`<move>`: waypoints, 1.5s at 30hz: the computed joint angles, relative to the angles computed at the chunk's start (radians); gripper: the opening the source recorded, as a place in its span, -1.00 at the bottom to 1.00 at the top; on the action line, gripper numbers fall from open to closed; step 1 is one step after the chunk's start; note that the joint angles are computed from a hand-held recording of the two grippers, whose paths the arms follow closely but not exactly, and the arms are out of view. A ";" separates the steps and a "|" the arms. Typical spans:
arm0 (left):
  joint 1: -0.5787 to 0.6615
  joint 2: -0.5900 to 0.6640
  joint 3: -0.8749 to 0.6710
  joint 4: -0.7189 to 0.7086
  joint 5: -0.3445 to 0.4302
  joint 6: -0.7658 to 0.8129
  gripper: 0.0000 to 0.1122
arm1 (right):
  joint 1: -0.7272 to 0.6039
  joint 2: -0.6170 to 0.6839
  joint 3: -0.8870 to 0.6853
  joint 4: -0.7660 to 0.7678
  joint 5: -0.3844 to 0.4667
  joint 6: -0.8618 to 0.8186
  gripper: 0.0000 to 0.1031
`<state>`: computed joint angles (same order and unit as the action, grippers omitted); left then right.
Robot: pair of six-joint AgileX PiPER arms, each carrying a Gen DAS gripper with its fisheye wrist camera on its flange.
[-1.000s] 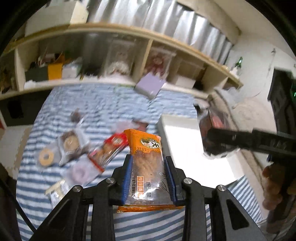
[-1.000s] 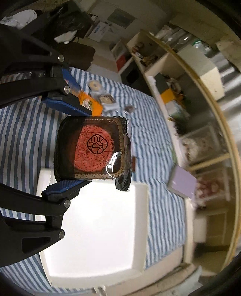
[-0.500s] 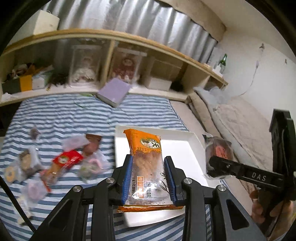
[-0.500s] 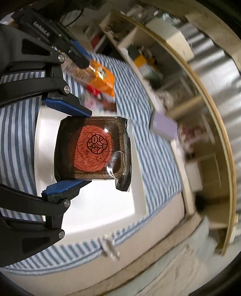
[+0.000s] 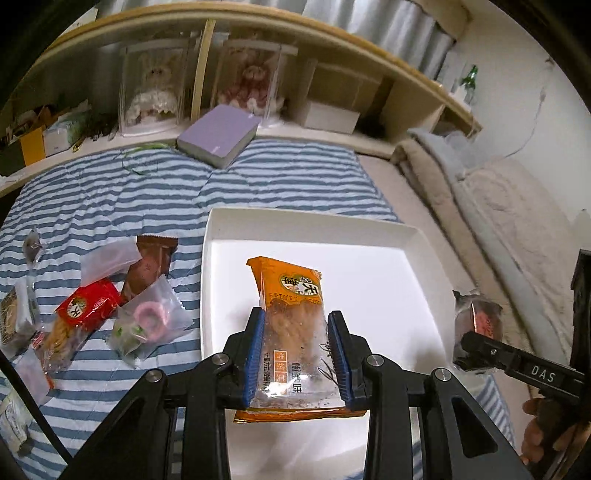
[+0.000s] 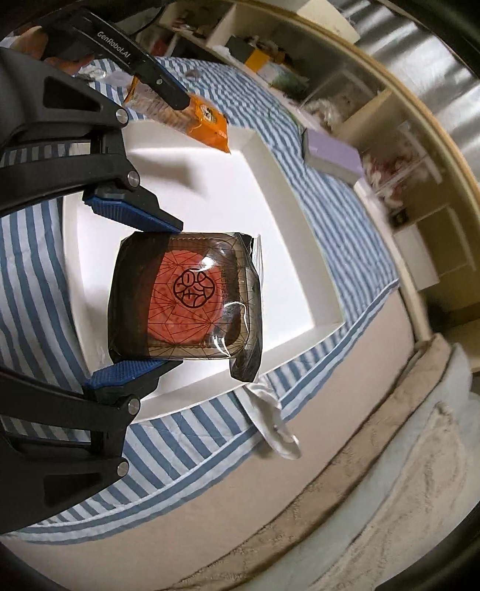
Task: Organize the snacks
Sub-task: 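Carry both snacks into the white tray and open both tools to release, then lift both tools away from the tray back toward the snack pile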
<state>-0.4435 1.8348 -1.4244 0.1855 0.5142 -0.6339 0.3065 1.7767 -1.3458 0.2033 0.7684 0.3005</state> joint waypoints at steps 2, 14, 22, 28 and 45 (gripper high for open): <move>0.004 0.040 -0.035 0.015 0.008 -0.010 -0.35 | -0.002 0.035 -0.015 -0.004 0.000 -0.003 0.25; 0.035 0.068 -0.020 -0.060 0.010 0.105 0.75 | 0.003 0.137 -0.063 0.030 -0.047 -0.016 1.00; 0.039 -0.012 0.080 -0.085 0.038 0.128 0.83 | 0.070 0.068 -0.004 -0.094 -0.015 0.065 1.00; 0.016 -0.096 0.150 -0.049 0.058 0.102 0.84 | 0.120 -0.008 0.057 -0.171 0.001 0.136 1.00; -0.032 -0.387 0.245 -0.042 0.183 0.140 0.84 | 0.260 -0.239 0.115 -0.335 0.099 0.342 1.00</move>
<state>-0.4759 1.4481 -1.1790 0.1439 0.6967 -0.4940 0.5669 1.5381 -1.2308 -0.1317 0.8674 0.6423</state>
